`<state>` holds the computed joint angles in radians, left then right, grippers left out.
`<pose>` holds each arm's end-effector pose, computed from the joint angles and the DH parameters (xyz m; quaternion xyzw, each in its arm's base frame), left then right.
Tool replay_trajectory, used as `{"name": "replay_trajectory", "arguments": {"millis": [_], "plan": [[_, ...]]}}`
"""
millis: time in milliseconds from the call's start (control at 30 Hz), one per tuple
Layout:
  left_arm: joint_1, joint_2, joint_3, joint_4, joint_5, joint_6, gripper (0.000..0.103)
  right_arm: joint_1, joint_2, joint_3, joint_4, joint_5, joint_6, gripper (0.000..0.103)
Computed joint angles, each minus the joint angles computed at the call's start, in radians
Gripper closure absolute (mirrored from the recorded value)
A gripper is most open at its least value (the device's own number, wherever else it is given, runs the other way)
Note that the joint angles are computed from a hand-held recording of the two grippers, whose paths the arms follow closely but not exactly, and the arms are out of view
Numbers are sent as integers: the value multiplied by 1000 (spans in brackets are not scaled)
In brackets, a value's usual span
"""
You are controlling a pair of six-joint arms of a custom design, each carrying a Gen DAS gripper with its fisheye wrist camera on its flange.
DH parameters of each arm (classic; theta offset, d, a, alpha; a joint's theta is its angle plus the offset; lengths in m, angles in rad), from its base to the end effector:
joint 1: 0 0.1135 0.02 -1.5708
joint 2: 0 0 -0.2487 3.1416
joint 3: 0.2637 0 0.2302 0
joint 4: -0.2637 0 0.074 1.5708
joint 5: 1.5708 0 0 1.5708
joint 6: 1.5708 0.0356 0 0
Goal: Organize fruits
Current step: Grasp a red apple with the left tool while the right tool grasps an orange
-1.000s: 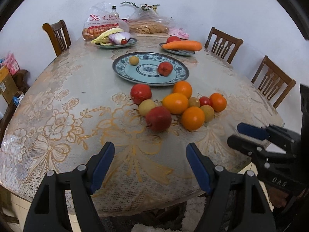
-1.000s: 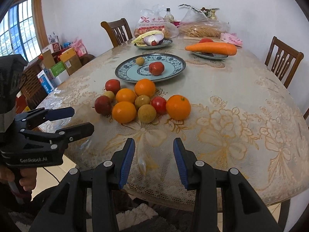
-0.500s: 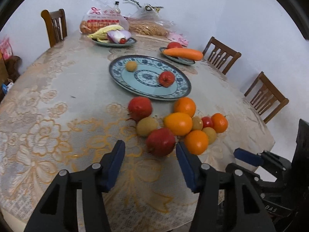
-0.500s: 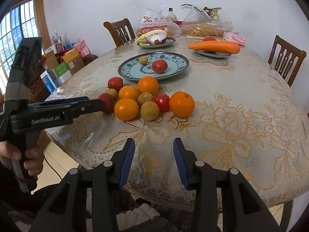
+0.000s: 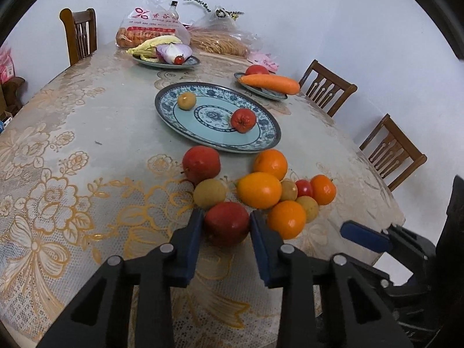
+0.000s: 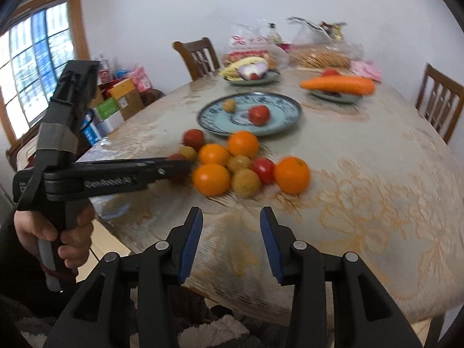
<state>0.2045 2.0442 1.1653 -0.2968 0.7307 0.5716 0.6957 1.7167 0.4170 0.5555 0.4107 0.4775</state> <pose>0.3574 0.0499 0.1092 0.2361 0.8876 -0.2549 0.3022 0.2025 0.1506 0.0893 -0.0162 0.9001 0.0621 0.4308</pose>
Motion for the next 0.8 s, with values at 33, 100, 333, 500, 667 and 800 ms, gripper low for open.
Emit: {"name": "replay_trajectory", "arguments": {"millis": [33,100,333,500,667,800], "plan": [[4,-1,-1,-2,2,2,69,7,14,19,-6,11,-17,61],[12,-8,-6,-1,2,5,69,13,45,53,2,28,-59,61],[34,-18,-25,0,2,26,68,-15,120,164,-35,24,-140,61],[30,-33,-56,41,-6,24,69,-31,168,240,-88,25,-166,61],[42,-10,-31,23,17,4,69,-52,181,276,-125,-16,-169,62],[51,-10,-24,11,17,9,69,-39,200,331,-207,22,-177,67]]}}
